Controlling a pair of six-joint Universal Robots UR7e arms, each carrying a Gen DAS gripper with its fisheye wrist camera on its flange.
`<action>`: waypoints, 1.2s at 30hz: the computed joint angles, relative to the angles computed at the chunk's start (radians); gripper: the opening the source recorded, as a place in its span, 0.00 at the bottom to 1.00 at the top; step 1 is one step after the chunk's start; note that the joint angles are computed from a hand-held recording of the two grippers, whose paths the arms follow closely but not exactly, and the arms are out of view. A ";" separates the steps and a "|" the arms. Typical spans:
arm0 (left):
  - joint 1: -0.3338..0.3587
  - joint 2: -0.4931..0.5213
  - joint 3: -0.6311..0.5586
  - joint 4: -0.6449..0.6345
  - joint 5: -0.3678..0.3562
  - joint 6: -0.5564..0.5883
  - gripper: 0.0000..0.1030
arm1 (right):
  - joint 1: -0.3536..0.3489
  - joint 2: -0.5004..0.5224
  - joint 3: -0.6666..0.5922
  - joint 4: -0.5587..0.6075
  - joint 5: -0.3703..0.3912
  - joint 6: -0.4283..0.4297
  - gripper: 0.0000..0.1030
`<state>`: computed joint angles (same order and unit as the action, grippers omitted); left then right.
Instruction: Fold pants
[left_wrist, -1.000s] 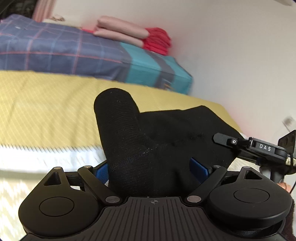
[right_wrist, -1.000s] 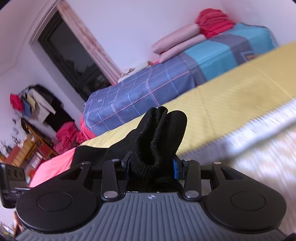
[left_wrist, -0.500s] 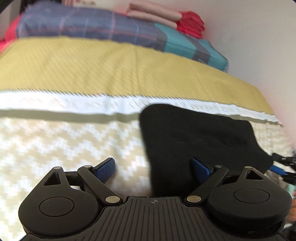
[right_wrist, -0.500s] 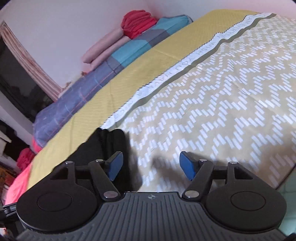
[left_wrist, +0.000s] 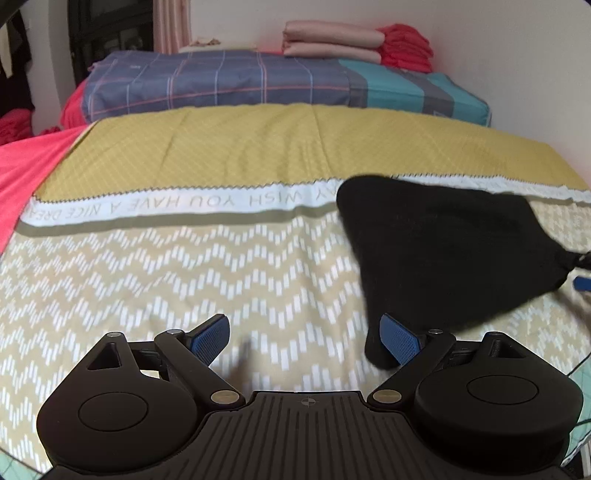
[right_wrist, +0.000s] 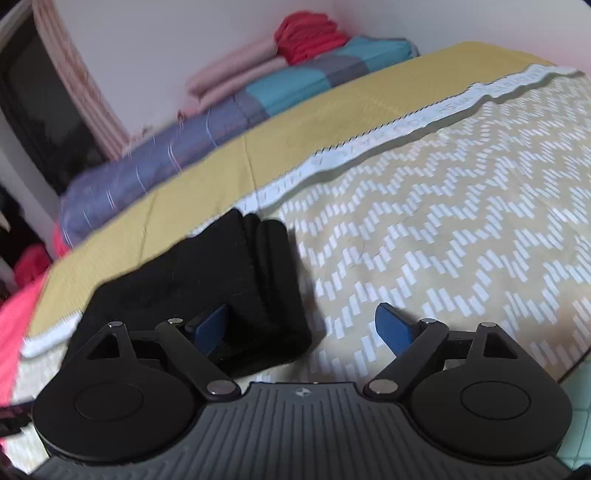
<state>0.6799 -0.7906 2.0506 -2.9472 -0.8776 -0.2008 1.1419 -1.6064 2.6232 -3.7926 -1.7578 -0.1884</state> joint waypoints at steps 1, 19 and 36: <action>-0.005 -0.002 0.002 0.022 0.014 -0.013 1.00 | 0.007 0.004 0.012 -0.040 -0.020 -0.023 0.86; -0.070 0.044 -0.029 0.237 0.077 -0.075 1.00 | 0.332 0.125 0.020 0.077 -0.323 -0.264 0.97; -0.075 0.045 -0.035 0.265 0.054 -0.081 1.00 | 0.325 0.153 0.021 0.079 -0.373 -0.271 0.98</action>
<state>0.6047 -0.7454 2.0156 -2.6820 -0.8233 -0.2820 1.4668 -1.4536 2.6439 -3.7141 -2.1312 -0.4593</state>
